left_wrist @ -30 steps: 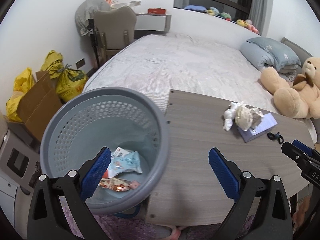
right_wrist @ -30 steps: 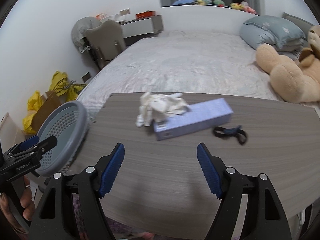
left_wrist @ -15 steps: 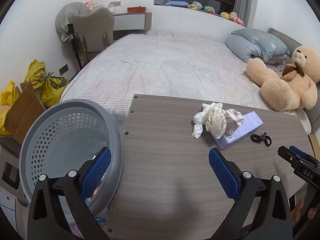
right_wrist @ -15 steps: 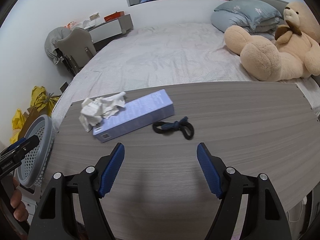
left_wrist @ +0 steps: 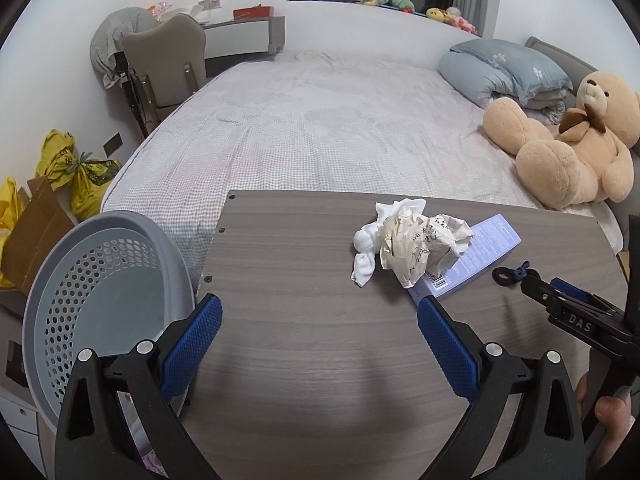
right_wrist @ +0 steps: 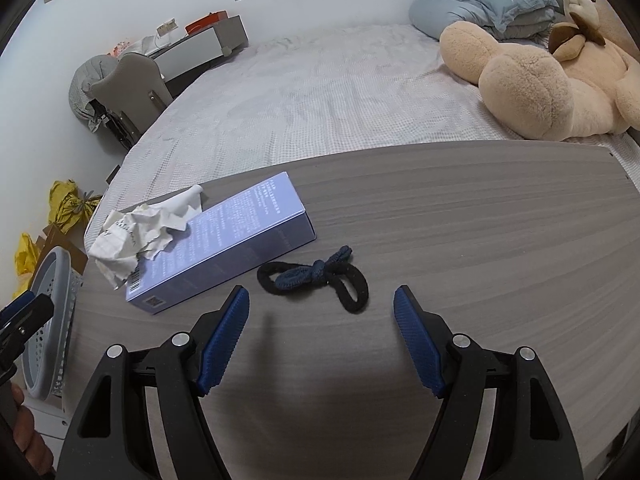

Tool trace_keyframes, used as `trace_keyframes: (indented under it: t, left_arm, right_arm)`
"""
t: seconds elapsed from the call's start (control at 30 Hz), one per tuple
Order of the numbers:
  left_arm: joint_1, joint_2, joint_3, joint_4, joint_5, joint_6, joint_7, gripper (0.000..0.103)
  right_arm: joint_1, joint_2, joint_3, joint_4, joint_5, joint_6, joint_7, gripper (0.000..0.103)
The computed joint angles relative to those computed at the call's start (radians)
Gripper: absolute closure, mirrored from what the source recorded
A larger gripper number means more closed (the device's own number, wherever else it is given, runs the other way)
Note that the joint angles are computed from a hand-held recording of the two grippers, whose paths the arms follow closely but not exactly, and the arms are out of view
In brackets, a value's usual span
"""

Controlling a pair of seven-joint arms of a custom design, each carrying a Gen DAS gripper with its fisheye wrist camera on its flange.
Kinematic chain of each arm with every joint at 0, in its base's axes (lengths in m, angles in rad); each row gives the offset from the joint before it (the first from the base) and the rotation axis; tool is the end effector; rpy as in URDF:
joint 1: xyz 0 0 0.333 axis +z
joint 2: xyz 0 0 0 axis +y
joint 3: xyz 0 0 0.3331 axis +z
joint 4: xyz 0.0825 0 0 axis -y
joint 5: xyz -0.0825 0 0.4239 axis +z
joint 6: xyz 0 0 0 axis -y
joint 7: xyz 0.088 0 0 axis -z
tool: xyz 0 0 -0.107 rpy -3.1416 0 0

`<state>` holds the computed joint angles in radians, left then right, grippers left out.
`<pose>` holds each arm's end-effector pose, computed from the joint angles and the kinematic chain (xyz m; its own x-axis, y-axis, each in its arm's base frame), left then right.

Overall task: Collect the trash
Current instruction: 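Grasp the black hair tie with the right tool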

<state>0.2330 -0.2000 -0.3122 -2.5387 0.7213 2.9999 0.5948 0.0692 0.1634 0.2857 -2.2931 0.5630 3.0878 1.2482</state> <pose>0.4951 -0.0876 0.3897 0.1842 -0.9823 0.0342 -0.7461 -0.1624 -0.6457 0.5710 0.1626 0.3316 0.1689 -0.9631 -0.2096 -0.8228 -0.0207 -0.5679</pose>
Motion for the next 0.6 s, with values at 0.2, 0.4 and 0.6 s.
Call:
trace_keyframes:
  t: [0.2, 0.4, 0.6]
  left_arm:
    - [-0.014, 0.014, 0.014, 0.014, 0.007, -0.014, 0.000, 0.007]
    - [-0.029, 0.021, 0.026, 0.020, 0.006, -0.019, 0.005, 0.007]
    - [-0.035, 0.023, 0.030, 0.022, 0.021, -0.017, -0.005, 0.007]
  right_arm:
    - [0.043, 0.037, -0.057, 0.029, -0.144, -0.007, 0.129, 0.031]
    - [0.072, 0.054, -0.106, 0.043, -0.313, -0.015, 0.267, 0.034]
    - [0.092, 0.057, -0.139, 0.043, -0.469, -0.007, 0.378, 0.053]
